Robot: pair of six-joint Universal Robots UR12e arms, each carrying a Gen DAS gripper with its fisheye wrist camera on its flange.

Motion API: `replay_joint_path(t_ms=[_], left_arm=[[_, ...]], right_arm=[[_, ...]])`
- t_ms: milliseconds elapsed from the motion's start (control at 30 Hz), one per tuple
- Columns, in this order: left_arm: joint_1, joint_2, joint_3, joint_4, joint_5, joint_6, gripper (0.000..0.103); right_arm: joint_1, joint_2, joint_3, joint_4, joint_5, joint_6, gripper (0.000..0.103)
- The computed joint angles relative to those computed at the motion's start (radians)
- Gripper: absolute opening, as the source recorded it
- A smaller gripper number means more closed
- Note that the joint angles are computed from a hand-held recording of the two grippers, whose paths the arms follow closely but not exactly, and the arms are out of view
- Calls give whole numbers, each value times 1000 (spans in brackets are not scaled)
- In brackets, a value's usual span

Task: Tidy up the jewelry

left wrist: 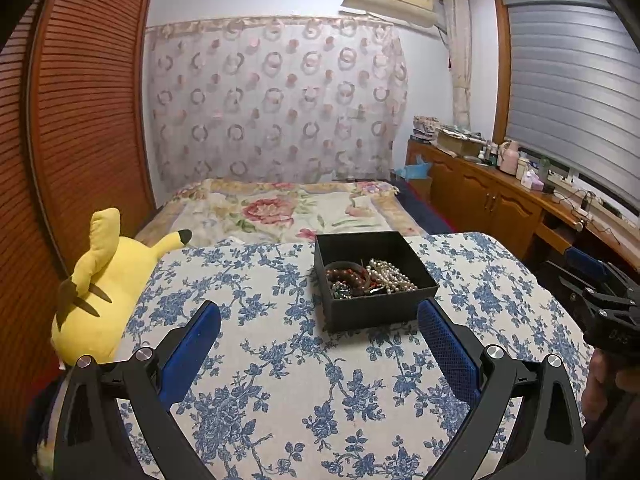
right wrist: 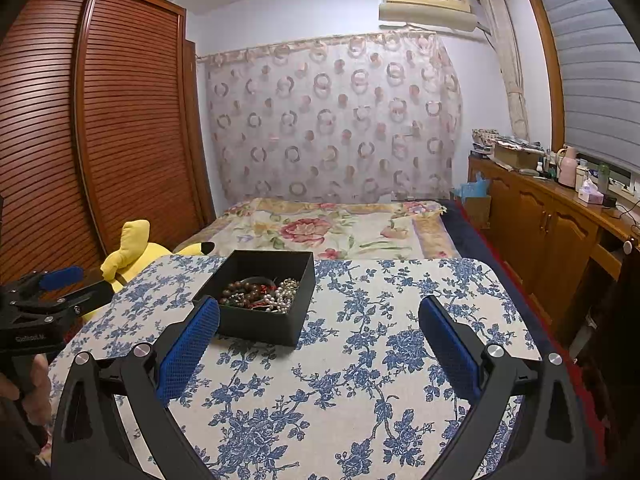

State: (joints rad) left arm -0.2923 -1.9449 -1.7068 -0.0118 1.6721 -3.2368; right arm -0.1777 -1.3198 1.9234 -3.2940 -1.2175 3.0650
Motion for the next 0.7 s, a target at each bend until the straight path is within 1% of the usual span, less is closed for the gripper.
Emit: replay_joint_path(t_ms=[700], left_arm=[[1, 5, 4, -7, 7, -2, 95]], right_arm=[[2, 2, -1, -2, -1, 3, 101]])
